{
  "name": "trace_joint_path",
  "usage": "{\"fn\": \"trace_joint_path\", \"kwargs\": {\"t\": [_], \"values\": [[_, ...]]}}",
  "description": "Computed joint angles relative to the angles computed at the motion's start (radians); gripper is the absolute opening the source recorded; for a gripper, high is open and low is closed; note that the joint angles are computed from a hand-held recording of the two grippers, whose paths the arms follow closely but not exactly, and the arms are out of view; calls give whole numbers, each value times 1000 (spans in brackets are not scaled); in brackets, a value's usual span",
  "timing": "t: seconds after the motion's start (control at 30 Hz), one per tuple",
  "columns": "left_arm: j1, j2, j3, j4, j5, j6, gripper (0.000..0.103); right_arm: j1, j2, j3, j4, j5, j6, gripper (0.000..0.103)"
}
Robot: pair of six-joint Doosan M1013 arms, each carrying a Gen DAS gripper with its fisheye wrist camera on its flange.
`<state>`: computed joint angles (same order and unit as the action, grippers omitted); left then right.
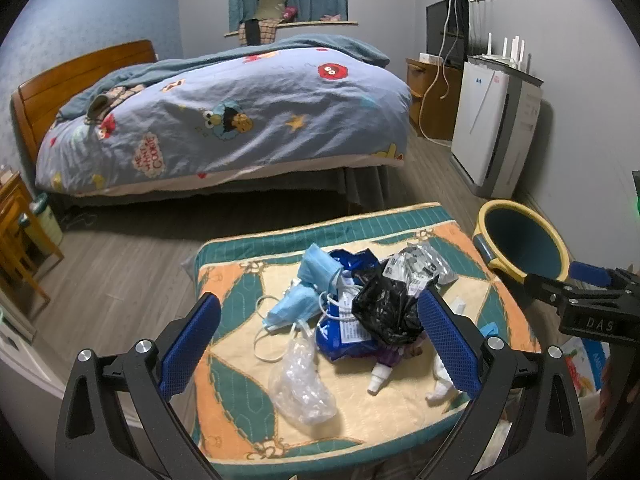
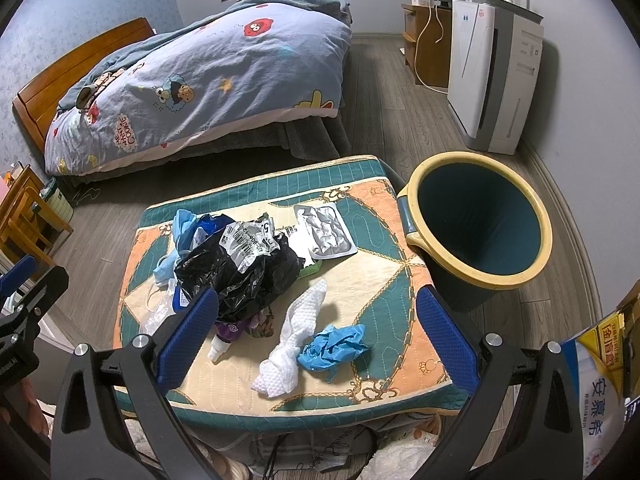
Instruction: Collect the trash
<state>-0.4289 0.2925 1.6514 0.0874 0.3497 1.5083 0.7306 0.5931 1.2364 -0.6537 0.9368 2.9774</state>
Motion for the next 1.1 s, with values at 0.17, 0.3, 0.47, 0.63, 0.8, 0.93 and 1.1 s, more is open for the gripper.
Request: {"fn": "trace_joint_path", "kwargs": {"t": [0.17, 0.3, 0.47, 0.63, 0.8, 0.93, 1.1], "values": [[1, -2, 2, 0, 0, 1, 98, -1, 0, 0, 0, 0, -2, 97], [1, -2, 2, -1, 0, 1, 98, 0, 0, 0, 1, 1, -1, 97], [1, -2, 2, 1, 1, 0, 98, 0, 0, -1, 3, 1, -2, 97], [1, -2, 2, 1, 0, 0, 98, 0, 0, -1, 2, 1, -1, 97], [2, -3, 3, -2, 0, 3, 98, -1, 0, -2, 4, 1, -3, 97], [1, -2, 2, 2, 0, 0, 98, -1, 0, -2, 5, 1, -4, 97], [-2, -3, 5, 19, -3, -16, 98, 0, 0, -1, 4, 2, 2, 97]]}}
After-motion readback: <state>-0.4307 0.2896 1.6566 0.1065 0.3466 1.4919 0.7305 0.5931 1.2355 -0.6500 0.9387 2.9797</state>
